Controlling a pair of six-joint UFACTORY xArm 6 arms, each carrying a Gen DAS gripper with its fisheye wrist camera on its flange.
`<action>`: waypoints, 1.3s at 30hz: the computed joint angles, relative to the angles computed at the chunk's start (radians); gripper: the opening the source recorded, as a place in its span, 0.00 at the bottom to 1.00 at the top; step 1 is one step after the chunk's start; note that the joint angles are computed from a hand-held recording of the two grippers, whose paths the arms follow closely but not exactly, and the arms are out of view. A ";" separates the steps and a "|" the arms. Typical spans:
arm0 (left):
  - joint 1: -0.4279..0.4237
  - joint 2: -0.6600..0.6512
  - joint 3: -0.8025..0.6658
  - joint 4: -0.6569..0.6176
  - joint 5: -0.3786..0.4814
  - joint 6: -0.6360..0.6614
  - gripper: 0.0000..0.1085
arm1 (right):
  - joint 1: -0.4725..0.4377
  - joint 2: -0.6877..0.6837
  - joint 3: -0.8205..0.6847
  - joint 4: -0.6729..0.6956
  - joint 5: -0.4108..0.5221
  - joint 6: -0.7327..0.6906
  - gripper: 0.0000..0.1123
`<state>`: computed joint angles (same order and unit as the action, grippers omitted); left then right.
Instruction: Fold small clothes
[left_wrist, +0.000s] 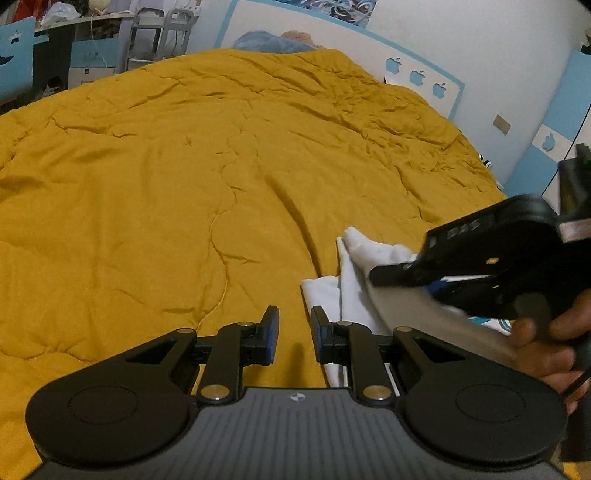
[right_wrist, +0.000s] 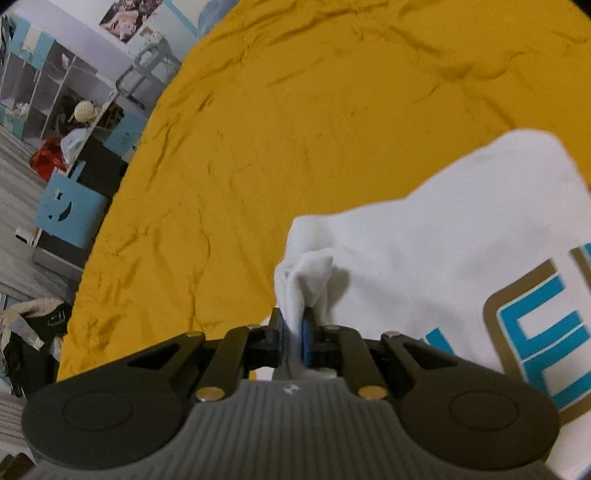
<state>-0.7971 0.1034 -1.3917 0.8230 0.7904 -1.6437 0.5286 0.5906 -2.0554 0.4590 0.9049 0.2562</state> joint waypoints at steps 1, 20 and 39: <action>0.000 0.000 0.002 -0.003 0.000 -0.001 0.20 | 0.001 0.013 -0.016 -0.001 0.012 -0.007 0.05; -0.154 -0.241 0.171 0.128 -0.054 -0.405 0.37 | -0.068 -0.619 0.563 0.162 -0.001 -0.384 0.27; -0.096 -0.159 0.278 0.199 -0.309 -0.745 0.34 | -0.146 -1.202 1.314 -0.219 -0.219 -0.544 0.40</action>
